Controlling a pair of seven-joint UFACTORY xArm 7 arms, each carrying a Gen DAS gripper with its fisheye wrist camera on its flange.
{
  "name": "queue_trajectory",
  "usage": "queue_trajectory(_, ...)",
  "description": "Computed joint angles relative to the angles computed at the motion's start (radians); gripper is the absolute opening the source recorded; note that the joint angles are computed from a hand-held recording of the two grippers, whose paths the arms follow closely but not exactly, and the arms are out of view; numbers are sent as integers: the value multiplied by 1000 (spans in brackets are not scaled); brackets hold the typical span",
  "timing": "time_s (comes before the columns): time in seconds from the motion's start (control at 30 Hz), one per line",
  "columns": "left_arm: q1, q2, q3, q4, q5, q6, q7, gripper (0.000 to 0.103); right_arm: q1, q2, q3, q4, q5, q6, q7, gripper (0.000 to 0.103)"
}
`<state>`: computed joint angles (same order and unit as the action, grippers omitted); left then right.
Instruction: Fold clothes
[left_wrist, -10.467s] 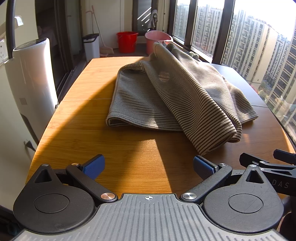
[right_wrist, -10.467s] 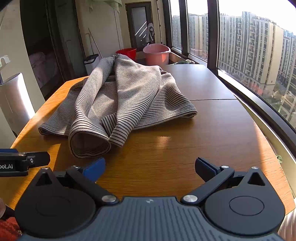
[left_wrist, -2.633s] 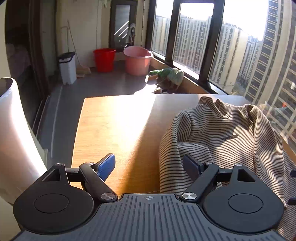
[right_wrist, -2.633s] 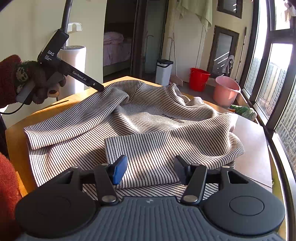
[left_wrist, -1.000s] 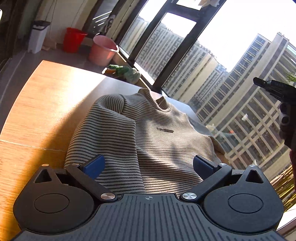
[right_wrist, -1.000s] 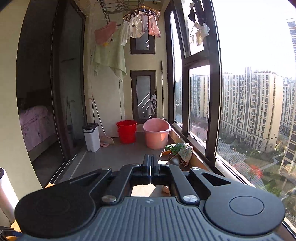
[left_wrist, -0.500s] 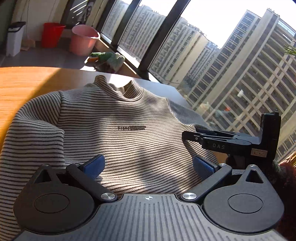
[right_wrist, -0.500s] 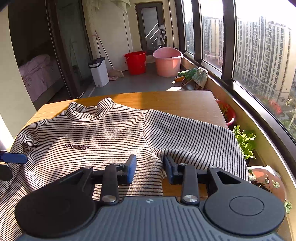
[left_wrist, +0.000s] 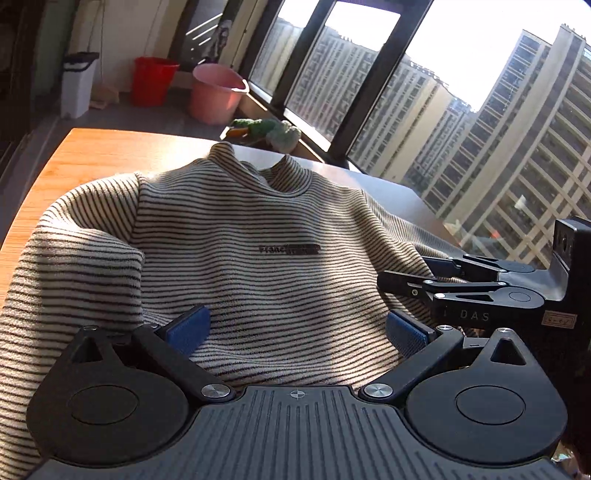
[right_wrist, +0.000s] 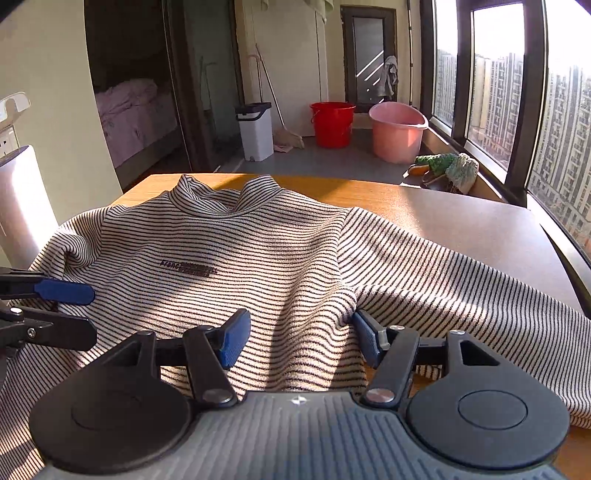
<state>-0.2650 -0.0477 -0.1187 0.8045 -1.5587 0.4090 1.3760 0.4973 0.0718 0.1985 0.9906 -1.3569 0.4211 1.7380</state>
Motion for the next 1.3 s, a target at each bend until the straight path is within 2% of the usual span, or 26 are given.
queue_trajectory(0.07,10,-14,11,-13,-6,25,3,103,19,-16,13,-1,-37,58,-9,53)
queue_trajectory(0.1,9,-15,8,-13,-9,18,8,103,28,-35,22,-10,-52,97,-16,43)
queue_trajectory(0.13,7,-16,6,-14,-13,11,13,103,29,-65,28,-35,-31,132,-56,39)
queue_trajectory(0.27,-2,-20,-2,-17,-31,-14,43,103,14,-193,69,-139,64,273,-231,39)
queue_trajectory(0.33,-4,-21,-2,-19,-52,-13,62,103,-9,-250,76,-199,136,281,-299,41)
queue_trajectory(0.43,2,-16,5,-15,-62,7,66,103,-41,-274,106,-243,188,312,-344,42)
queue_trajectory(0.53,9,-11,7,-11,-58,23,58,103,-63,-268,130,-259,169,346,-327,42)
queue_trajectory(0.57,9,-11,6,-10,-56,23,55,103,-68,-265,134,-263,154,354,-312,33)
queue_trajectory(0.6,9,-11,5,-9,-53,22,51,103,-74,-269,133,-269,143,357,-289,10)
queue_trajectory(0.7,7,-10,2,-6,-44,20,41,103,-95,-303,123,-286,108,350,-198,9)
queue_trajectory(0.87,5,4,1,9,-27,37,42,103,-138,-374,144,-226,-36,281,-53,9)
queue_trajectory(0.97,12,8,7,13,-27,56,34,103,-130,-314,129,-137,-112,87,-42,12)
queue_trajectory(1.03,24,11,17,13,-34,91,30,103,-112,-236,102,-88,-36,-86,-137,20)
queue_trajectory(1.07,28,12,19,13,-38,102,26,103,-85,-207,86,-81,5,-136,-189,30)
queue_trajectory(1.1,32,12,21,11,-42,112,25,103,-88,-197,111,-86,29,-144,-232,39)
queue_trajectory(1.17,39,11,22,8,-48,126,29,103,-60,-198,136,-106,46,-116,-281,45)
queue_trajectory(1.27,40,9,18,5,-51,121,40,103,-50,-290,153,-188,75,-77,-213,47)
queue_trajectory(1.3,40,9,17,5,-54,118,46,103,-59,-344,158,-232,94,-65,-154,47)
